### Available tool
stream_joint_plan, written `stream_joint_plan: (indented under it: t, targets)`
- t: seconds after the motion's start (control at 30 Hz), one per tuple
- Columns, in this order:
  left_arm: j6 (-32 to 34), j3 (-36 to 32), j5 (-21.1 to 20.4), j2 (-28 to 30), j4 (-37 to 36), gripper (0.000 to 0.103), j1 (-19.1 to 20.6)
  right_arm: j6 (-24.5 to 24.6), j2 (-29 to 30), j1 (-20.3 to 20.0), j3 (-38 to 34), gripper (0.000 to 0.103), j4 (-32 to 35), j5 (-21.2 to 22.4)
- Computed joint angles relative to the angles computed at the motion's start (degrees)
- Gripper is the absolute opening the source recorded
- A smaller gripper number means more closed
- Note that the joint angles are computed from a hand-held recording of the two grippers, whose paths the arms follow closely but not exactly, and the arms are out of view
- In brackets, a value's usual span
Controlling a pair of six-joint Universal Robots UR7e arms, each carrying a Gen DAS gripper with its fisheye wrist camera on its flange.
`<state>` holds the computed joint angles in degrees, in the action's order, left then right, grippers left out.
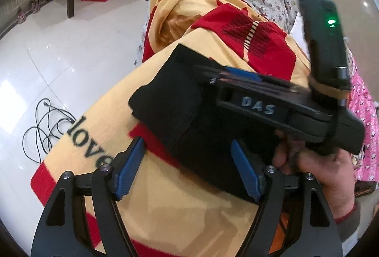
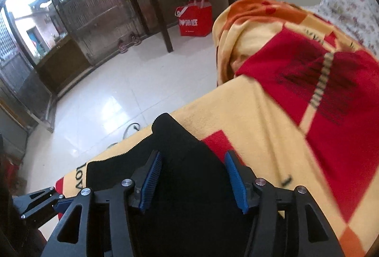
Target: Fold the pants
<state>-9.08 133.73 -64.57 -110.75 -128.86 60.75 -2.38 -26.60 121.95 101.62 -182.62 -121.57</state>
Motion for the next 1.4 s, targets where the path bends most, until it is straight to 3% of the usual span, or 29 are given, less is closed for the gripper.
stream_joint_plan:
  t: [0.07, 0.1, 0.13, 0.17, 0.23, 0.3, 0.37, 0.47, 0.57, 0.6, 0.67, 0.77, 0.83, 0.9, 0.97, 1.03, 1.1, 1.17, 1.2, 1.27, 1.3, 1.4]
  targets:
    - [1.0, 0.1, -0.8, 0.7, -2.3, 0.076, 0.7, 0.5, -0.1, -0.4, 0.8, 0.051, -2.1, 1.1]
    - [1.4, 0.0, -1.6, 1.0, -2.9, 0.072, 1.1, 1.3, -0.4, -0.5, 1.5, 0.044, -3.3, 1.5]
    - [1.8, -0.4, -3.2, 1.5, -3.2, 0.046, 1.8, 1.7, -0.8, -0.7, 2.2, 0.035, -4.5, 2.3]
    - [1.5, -1.5, -5.0, 2.3, -1.5, 0.033, 2.6, 2.3, -1.1, -0.7, 3.0, 0.029, -6.0, 3.2]
    - [2.0, -1.7, -4.7, 2.0, -1.1, 0.018, 1.4, 3.0, -2.4, -0.3, 5.3, 0.015, -10.1, 4.8]
    - [4.5, -1.0, -4.6, -0.6, -1.8, 0.016, -1.8, 3.1, -4.5, 1.1, 8.4, 0.007, -15.3, 5.2]
    - [5.6, -0.5, -5.2, -3.1, -1.6, 0.016, -5.0, 3.4, -7.2, 2.5, 11.8, 0.007, -19.5, 5.5]
    - [6.0, 0.8, -7.2, -7.1, 0.7, 0.016, -10.7, 4.6, -12.1, 6.2, 18.0, 0.007, -26.0, 1.9]
    - [6.4, 3.9, -7.7, -11.3, 3.2, 0.016, -18.6, 8.1, -16.0, 10.0, 25.3, 0.007, -33.1, -4.7]
    - [7.1, 5.0, -9.3, -12.0, 4.0, 0.01, -20.7, 10.4, -16.9, 11.7, 28.2, 0.006, -35.9, -9.5]
    - [7.4, 7.3, -10.7, -11.8, 4.9, 0.01, -24.1, 15.9, -18.2, 13.4, 32.8, 0.007, -39.7, -15.4]
    - [6.3, 10.2, -11.0, -7.1, 4.1, 0.01, -25.9, 26.7, -20.0, 14.3, 39.2, 0.017, -39.8, -21.8]
    - [6.0, 10.6, -12.0, -5.4, 4.8, 0.01, -25.3, 32.4, -20.1, 14.5, 42.9, 0.04, -40.8, -22.3]
    - [6.7, 10.7, -12.4, -7.2, 7.0, 0.01, -26.0, 34.1, -18.6, 14.5, 44.7, 0.05, -45.9, -20.7]
    - [7.5, 9.9, -12.8, -10.6, 10.6, 0.01, -27.1, 32.5, -16.6, 12.7, 45.6, 0.051, -53.6, -15.4]
    - [8.1, 8.8, -11.4, -13.4, 13.6, 0.01, -27.7, 31.0, -16.2, 12.0, 44.8, 0.061, -54.4, -13.2]
    - [8.7, 7.4, -9.3, -15.4, 15.5, 0.011, -27.5, 28.6, -16.7, 11.2, 42.9, 0.068, -51.5, -11.5]
    - [9.5, 6.0, -6.8, -16.2, 15.2, 0.013, -25.7, 25.8, -17.1, 9.6, 40.4, 0.069, -47.9, -8.4]
    - [10.1, 5.8, -5.9, -16.1, 14.0, 0.018, -24.5, 24.4, -17.1, 8.1, 38.9, 0.07, -46.1, -6.3]
    - [11.9, 5.5, -3.7, -14.3, 9.9, 0.028, -21.1, 22.3, -16.9, 5.3, 37.0, 0.078, -43.8, -2.3]
    - [12.1, 5.5, -2.5, -12.7, 8.1, 0.029, -19.7, 21.8, -17.2, 3.1, 35.8, 0.083, -40.5, -0.3]
    - [13.7, 4.9, -2.7, -8.1, 5.0, 0.029, -14.3, 21.3, -17.2, -1.6, 34.3, 0.083, -37.7, 3.9]
